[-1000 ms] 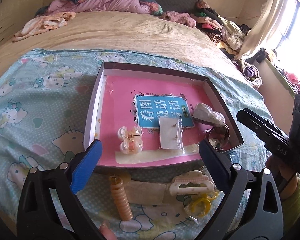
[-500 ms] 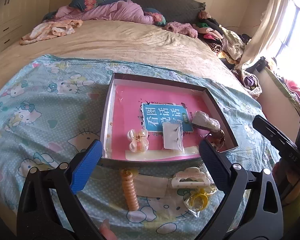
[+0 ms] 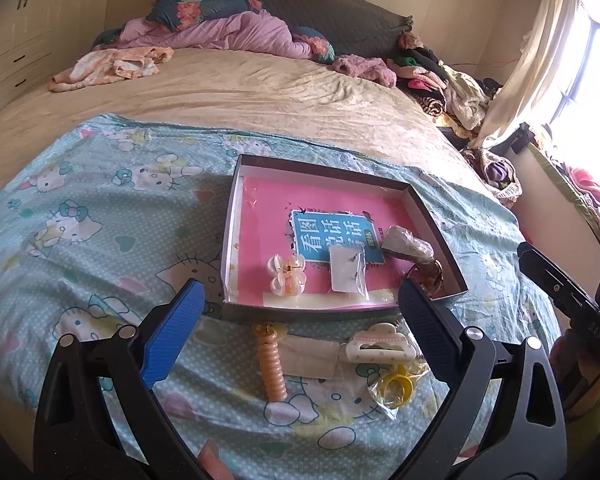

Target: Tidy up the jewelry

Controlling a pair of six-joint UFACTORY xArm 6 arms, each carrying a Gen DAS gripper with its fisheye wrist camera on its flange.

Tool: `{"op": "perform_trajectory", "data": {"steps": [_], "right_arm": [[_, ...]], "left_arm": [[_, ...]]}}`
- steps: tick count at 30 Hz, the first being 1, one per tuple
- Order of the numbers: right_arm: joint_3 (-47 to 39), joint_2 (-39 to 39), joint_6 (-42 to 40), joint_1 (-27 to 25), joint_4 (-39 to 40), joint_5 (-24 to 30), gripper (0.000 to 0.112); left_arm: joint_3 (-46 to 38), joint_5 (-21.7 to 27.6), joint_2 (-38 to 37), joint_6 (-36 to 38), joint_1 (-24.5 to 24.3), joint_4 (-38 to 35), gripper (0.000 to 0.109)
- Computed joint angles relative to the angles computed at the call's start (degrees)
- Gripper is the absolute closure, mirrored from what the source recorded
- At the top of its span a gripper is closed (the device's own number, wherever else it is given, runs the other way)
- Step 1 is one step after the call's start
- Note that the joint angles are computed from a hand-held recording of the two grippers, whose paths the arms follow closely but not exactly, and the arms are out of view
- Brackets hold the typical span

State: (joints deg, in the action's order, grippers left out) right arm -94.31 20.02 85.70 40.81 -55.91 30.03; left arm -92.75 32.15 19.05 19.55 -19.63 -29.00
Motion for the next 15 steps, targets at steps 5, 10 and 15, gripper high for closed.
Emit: {"op": "perform_trajectory", "data": {"steps": [5, 10, 15], "right_arm": [[-0.2, 0.4, -1.6, 0.8, 2.1, 0.1, 0.035], [0.1, 0.6, -2.6, 1.7, 3.1, 0.3, 0.035], [1.0, 0.1, -3.2, 2.3, 3.8, 0.7, 0.035]], "left_arm": [[2.2, -1.0, -1.6, 0.6, 0.1, -0.1, 0.018], [4.7, -1.7, -3.4, 1.1, 0.1, 0.0, 0.018], [7.3, -2.3, -5.0, 1.4, 0.0, 0.4, 0.018]]}}
